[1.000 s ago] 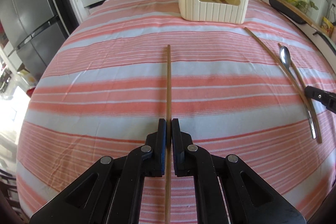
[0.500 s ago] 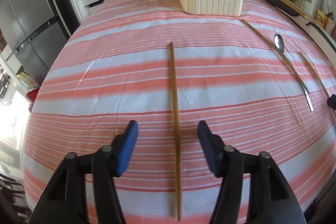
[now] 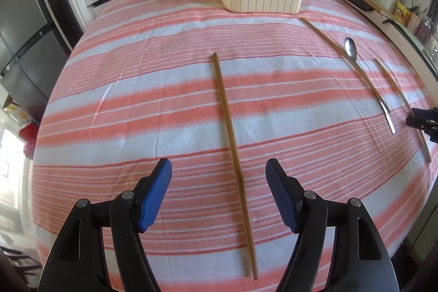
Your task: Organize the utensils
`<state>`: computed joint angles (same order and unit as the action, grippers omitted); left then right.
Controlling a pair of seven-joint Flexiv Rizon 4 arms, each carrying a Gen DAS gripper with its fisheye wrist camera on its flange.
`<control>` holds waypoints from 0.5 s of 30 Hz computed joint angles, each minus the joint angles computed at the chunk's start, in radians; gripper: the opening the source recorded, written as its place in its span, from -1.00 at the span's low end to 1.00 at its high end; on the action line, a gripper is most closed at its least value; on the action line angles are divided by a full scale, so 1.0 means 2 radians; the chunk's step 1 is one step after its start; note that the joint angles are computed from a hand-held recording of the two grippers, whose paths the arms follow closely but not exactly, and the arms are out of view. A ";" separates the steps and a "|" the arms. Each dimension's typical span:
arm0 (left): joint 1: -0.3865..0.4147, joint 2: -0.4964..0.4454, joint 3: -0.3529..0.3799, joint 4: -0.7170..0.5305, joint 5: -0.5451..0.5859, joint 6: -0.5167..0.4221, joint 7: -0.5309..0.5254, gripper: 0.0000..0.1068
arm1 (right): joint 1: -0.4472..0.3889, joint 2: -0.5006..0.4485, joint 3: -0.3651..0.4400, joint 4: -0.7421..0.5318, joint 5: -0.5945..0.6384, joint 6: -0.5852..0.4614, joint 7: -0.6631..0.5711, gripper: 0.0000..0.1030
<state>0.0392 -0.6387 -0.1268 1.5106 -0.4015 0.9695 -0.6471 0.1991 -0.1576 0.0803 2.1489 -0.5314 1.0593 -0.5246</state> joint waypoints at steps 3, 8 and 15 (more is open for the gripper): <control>0.004 -0.009 0.002 -0.024 0.001 -0.037 -0.005 0.36 | -0.009 -0.007 0.004 -0.013 0.040 0.004 -0.038 -0.30; 0.003 -0.027 0.008 -0.061 0.010 -0.082 -0.010 0.36 | -0.010 -0.020 0.003 -0.040 0.069 -0.020 -0.077 -0.49; -0.012 -0.063 0.023 -0.137 0.041 -0.131 -0.036 0.36 | -0.006 -0.030 0.001 -0.065 0.079 -0.057 -0.103 -0.52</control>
<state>0.0158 -0.7647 -0.0814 1.2374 -0.3188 0.7076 -0.7186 0.1877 -0.2183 0.0826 2.0186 -0.3735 0.9461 -0.7306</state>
